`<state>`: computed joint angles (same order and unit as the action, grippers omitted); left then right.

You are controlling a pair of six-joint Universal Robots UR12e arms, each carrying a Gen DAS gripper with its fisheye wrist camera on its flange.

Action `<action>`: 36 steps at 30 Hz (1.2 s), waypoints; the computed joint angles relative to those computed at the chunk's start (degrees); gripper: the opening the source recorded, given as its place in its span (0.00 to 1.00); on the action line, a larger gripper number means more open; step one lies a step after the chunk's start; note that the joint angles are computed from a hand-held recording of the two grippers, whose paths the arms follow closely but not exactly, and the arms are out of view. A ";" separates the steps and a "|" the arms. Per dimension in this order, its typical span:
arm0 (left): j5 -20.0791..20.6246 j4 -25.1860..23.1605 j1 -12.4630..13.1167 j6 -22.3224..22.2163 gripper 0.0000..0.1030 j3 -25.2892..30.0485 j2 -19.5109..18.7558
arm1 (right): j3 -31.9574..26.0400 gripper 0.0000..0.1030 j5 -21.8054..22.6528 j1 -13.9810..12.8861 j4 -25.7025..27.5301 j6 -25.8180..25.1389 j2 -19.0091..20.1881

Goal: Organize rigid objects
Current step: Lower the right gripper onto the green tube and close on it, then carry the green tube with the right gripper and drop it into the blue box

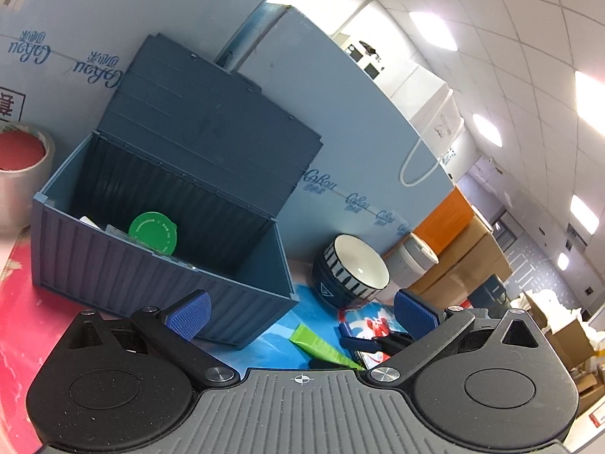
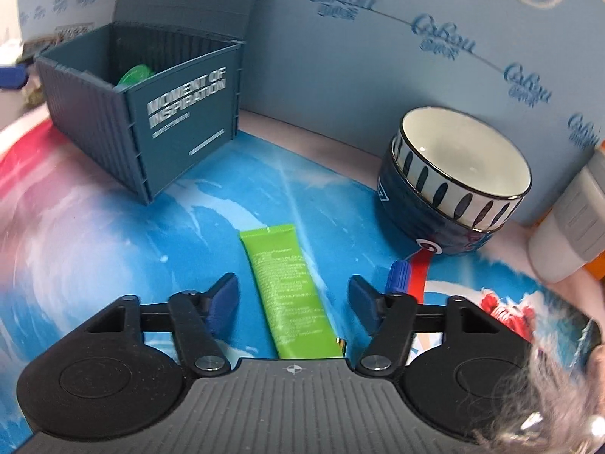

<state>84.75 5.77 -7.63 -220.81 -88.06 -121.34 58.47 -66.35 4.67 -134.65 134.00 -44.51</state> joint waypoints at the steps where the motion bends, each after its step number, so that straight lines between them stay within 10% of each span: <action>1: -0.04 0.00 0.10 -0.36 1.00 -0.11 0.06 | -0.61 0.53 0.26 -0.06 0.62 0.63 0.33; 7: 0.10 1.13 0.48 -1.63 1.00 -0.73 0.19 | -2.04 0.30 1.66 -0.33 0.51 6.15 1.46; 16: 0.97 1.37 1.17 -3.40 1.00 -1.23 0.43 | 4.14 0.29 -4.06 1.22 -11.60 24.42 -0.89; 24: 6.25 1.39 1.41 -3.62 1.00 -1.81 0.94 | 10.11 0.29 1.38 0.03 -19.69 36.38 -4.14; 36: 15.09 2.83 1.48 -1.89 1.00 -2.88 1.83 | 17.67 0.11 2.02 0.29 -48.63 46.36 -8.17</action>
